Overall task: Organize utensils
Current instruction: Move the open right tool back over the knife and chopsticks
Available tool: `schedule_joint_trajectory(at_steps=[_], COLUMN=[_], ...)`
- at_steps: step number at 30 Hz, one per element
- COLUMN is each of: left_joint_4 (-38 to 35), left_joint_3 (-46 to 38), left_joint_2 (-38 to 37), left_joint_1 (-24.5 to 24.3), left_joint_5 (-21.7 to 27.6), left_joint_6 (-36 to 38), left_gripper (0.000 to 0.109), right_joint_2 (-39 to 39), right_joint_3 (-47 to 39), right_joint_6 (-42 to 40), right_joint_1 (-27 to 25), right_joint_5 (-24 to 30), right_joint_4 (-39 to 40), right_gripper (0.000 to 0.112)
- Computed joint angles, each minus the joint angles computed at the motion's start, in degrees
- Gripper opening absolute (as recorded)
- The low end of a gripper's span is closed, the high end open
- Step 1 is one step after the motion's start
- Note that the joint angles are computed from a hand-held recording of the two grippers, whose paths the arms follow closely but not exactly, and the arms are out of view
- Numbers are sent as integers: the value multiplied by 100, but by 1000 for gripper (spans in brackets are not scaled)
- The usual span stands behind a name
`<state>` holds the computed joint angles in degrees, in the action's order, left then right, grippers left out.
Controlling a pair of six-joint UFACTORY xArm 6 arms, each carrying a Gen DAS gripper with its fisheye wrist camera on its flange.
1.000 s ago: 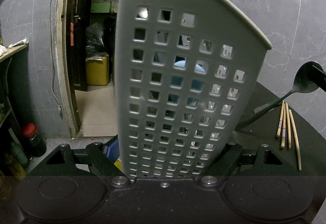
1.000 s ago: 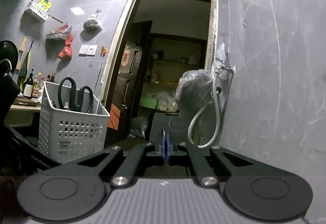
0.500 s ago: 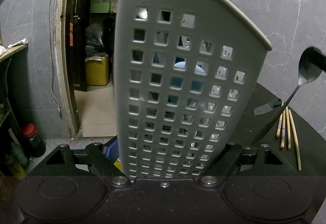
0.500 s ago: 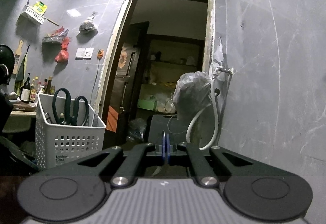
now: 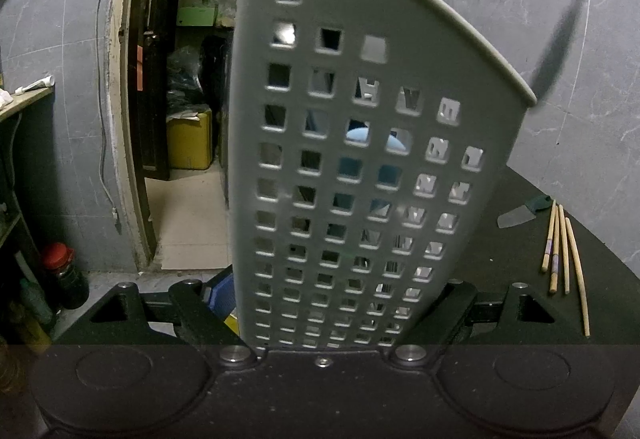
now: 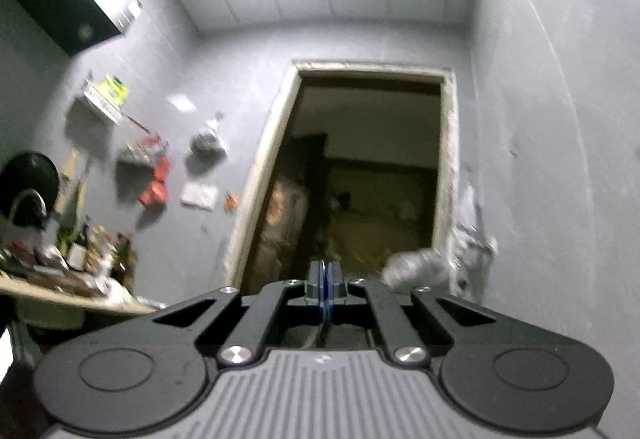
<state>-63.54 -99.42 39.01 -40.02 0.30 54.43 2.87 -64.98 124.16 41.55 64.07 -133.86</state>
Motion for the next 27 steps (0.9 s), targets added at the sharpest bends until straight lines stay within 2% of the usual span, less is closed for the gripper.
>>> schedule_joint_trajectory(at_steps=[11,19,27], left_joint_4=[18,80,85], left_joint_3=[16,22,26], left_joint_2=[-1,-3,-4], left_joint_1=[-13,-9,-11], left_joint_5=[-22,0,-8], left_joint_6=[-3,-74,-82], left_gripper=[84,84,84], right_joint_2=[646,1157,1280], right_joint_3=[-1149,-1805,-1854], right_joint_6=[92,-105,-224], right_joint_1=[-182,-340,-413], right_joint_5=[-834,-1565,-1889], right_joint_4=[-962,-656,-361], right_gripper=[2,2,3])
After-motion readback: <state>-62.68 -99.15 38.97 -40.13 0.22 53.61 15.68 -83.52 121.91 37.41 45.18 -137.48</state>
